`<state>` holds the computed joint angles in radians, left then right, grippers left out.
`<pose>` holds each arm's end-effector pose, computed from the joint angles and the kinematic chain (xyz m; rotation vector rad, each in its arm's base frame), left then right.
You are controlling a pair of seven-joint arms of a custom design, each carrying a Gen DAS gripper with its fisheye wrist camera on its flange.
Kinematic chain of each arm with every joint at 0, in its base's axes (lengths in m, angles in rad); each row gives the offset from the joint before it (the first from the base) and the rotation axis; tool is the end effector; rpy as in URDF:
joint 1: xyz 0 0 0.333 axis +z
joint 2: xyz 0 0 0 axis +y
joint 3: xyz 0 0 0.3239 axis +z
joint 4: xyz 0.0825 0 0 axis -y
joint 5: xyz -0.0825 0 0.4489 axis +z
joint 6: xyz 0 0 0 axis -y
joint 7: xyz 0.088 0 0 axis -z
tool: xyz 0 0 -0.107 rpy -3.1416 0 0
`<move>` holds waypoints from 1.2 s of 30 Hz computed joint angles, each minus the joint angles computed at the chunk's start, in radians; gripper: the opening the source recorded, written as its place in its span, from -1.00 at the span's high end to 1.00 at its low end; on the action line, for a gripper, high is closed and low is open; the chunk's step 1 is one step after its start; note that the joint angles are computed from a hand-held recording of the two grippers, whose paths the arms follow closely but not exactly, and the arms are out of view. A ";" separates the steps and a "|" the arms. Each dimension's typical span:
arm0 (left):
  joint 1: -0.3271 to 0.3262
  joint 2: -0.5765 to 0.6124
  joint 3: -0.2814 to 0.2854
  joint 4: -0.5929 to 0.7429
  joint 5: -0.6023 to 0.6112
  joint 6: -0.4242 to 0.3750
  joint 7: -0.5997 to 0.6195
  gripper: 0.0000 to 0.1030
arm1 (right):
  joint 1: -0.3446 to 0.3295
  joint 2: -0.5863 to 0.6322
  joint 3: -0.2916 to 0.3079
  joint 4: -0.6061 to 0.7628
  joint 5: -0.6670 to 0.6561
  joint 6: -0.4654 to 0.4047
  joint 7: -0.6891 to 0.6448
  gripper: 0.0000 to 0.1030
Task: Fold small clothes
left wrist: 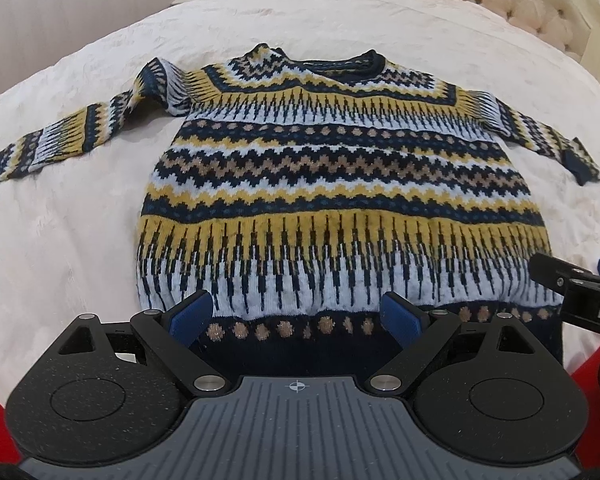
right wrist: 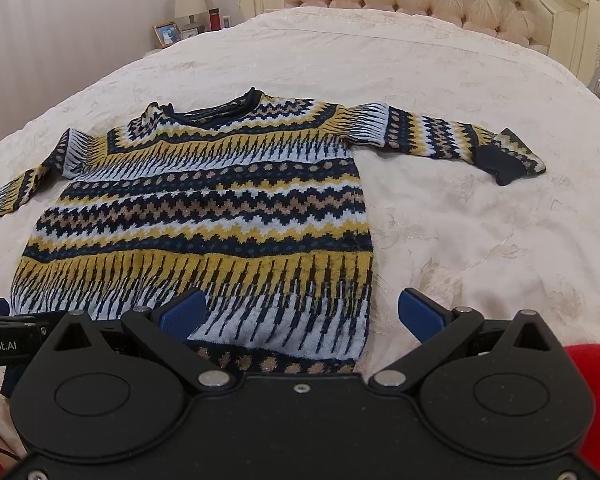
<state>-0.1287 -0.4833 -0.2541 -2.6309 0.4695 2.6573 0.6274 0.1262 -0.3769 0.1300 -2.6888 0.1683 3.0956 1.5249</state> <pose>0.4350 -0.1858 0.4211 -2.0091 1.6537 -0.5411 0.4695 0.1078 0.4070 -1.8553 1.5996 -0.6106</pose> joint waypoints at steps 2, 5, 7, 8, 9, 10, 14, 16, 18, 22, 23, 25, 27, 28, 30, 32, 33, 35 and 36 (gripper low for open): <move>0.000 0.001 0.001 0.000 0.000 0.001 0.001 -0.77 | 0.005 0.001 -0.005 0.000 0.003 0.002 -0.003 -0.99; 0.000 0.000 0.002 -0.001 0.000 0.002 0.003 -0.77 | 0.002 0.002 0.001 -0.001 0.001 0.005 0.001 -0.99; 0.000 0.000 0.002 -0.001 0.000 0.002 0.003 -0.77 | -0.001 0.002 0.004 0.000 0.000 0.001 0.004 -0.99; 0.000 0.000 0.003 -0.002 -0.001 0.002 0.004 -0.77 | 0.002 0.003 0.001 0.001 0.000 0.002 0.003 -0.99; 0.000 0.000 0.002 -0.001 -0.002 0.001 0.003 -0.77 | 0.000 0.002 0.003 0.001 -0.001 0.002 0.005 -0.99; 0.000 0.000 0.001 -0.001 -0.001 0.000 0.001 -0.77 | -0.001 0.002 0.003 0.001 -0.002 0.001 0.005 -0.99; -0.003 0.003 0.002 0.000 -0.005 -0.007 0.003 -0.77 | 0.007 0.004 -0.007 0.001 0.000 0.002 -0.003 -0.99; -0.003 0.006 0.001 0.003 -0.005 -0.010 0.002 -0.77 | 0.000 0.002 0.006 -0.002 -0.004 0.006 0.004 -0.99; -0.003 0.005 0.001 0.003 -0.003 -0.010 0.001 -0.77 | 0.000 0.001 0.008 -0.004 -0.005 0.008 0.005 -0.99; 0.006 0.003 -0.009 0.004 0.014 -0.006 -0.013 -0.77 | 0.007 0.001 0.004 -0.008 -0.001 0.023 0.002 -0.99; 0.006 0.001 -0.011 0.003 0.019 -0.007 -0.014 -0.77 | 0.009 0.002 0.000 -0.007 0.001 0.023 -0.002 -0.99; 0.006 0.002 -0.014 0.005 0.028 -0.009 -0.014 -0.77 | 0.014 0.001 -0.006 -0.007 0.005 0.021 -0.008 -0.99; 0.004 0.004 -0.014 0.007 0.034 -0.011 -0.012 -0.77 | 0.013 0.000 -0.003 -0.009 0.008 0.023 -0.009 -0.99; 0.004 0.004 -0.013 0.007 0.036 -0.011 -0.012 -0.77 | 0.012 0.001 -0.002 -0.008 0.008 0.023 -0.009 -0.99; 0.003 0.003 -0.013 0.007 0.038 -0.011 -0.015 -0.77 | 0.014 0.000 -0.004 -0.008 0.011 0.025 -0.011 -0.99; 0.005 0.002 -0.015 0.007 0.042 -0.010 -0.019 -0.77 | 0.012 -0.001 -0.002 -0.012 0.013 0.036 -0.012 -0.99; 0.006 0.000 -0.017 0.006 0.048 -0.009 -0.022 -0.77 | 0.009 -0.001 0.001 -0.013 0.012 0.041 -0.013 -0.99; 0.010 -0.004 -0.025 0.006 0.062 -0.009 -0.029 -0.77 | -0.009 -0.003 0.021 -0.017 0.007 0.053 -0.006 -0.99; 0.010 -0.005 -0.026 0.006 0.068 -0.008 -0.029 -0.77 | -0.008 -0.006 0.022 -0.022 0.007 0.065 -0.008 -0.99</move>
